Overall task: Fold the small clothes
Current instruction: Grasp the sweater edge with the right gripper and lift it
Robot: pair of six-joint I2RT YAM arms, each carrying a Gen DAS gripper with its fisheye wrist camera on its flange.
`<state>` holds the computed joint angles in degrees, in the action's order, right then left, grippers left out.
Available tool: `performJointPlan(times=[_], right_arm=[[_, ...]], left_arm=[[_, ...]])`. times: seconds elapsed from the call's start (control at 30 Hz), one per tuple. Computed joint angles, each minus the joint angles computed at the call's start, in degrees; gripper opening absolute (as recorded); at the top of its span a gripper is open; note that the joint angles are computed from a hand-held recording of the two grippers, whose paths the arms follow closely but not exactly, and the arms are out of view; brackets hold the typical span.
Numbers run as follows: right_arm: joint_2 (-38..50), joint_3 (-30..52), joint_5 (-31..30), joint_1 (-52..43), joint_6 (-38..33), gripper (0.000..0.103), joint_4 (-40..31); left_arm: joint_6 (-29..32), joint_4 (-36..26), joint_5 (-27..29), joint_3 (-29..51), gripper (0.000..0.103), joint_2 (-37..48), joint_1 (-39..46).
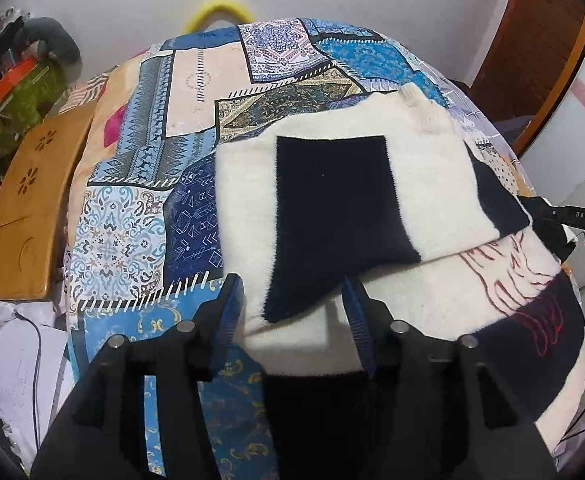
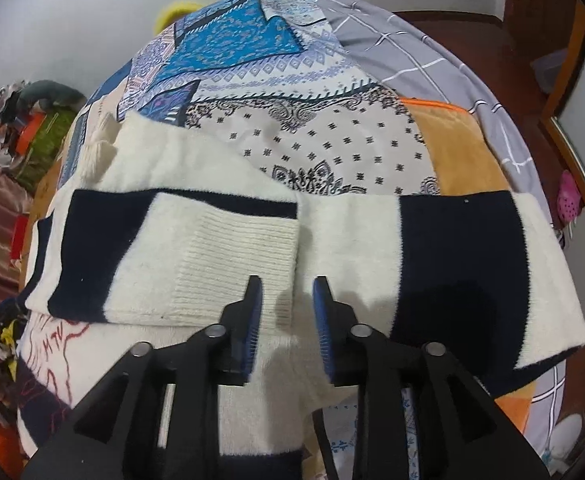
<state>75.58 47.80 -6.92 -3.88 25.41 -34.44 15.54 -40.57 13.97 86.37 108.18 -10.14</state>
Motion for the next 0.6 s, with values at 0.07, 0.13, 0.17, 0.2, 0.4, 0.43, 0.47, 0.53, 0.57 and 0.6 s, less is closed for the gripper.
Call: performJointPlan(times=[0.07,0.13,0.17,0.2,0.4,0.43,0.47,0.53,0.57,0.6], right_arm=[[-1.16,0.02,1.66,-0.02,-0.23,0.043,-0.68],[-2.71,-0.23,2.46,-0.66,-0.47,0.048,-1.1],[-3.77,-0.29,2.57,-1.53,-0.64,0.048,-1.66],[-4.55,-0.24,2.58,-2.38,-0.82,0.049,-2.18],[-11.46,-0.5,0.83,-12.46,-4.76,0.054,-6.43],[-12.97,-0.73,0.36,-15.42,-6.04,0.056,-7.32],[-13.69,-0.79,-0.14,-17.87,-7.11,0.056,-7.81],[-15.09,-0.93,-1.68,-23.13,-9.54,0.056,-9.16],[-15.73,-1.11,-2.56,-26.16,-10.8,0.056,-9.82],[-16.39,-1.44,-3.91,-30.04,-12.4,0.056,-10.48]], left_arm=[[-0.31,-0.34,0.05,0.64,0.056,-0.04,-0.06],[-1.01,-0.48,0.18,1.7,0.06,0.22,-0.22],[-1.53,-0.88,0.39,2.81,0.06,0.7,-0.38],[-2.0,-1.45,0.46,4.27,0.06,1.54,-0.65],[-5.19,-4.2,-0.07,12.23,0.065,6.4,-3.45],[-5.68,-4.84,-0.2,13.67,0.065,7.42,-4.02],[-6.27,-5.68,-0.33,15.38,0.065,8.71,-4.71],[-7.19,-7.07,-0.64,17.99,0.065,10.89,-5.85],[-7.62,-8.07,-0.68,19.57,0.065,12.28,-6.42],[-7.85,-8.58,-0.66,20.31,0.065,13.09,-6.74]])
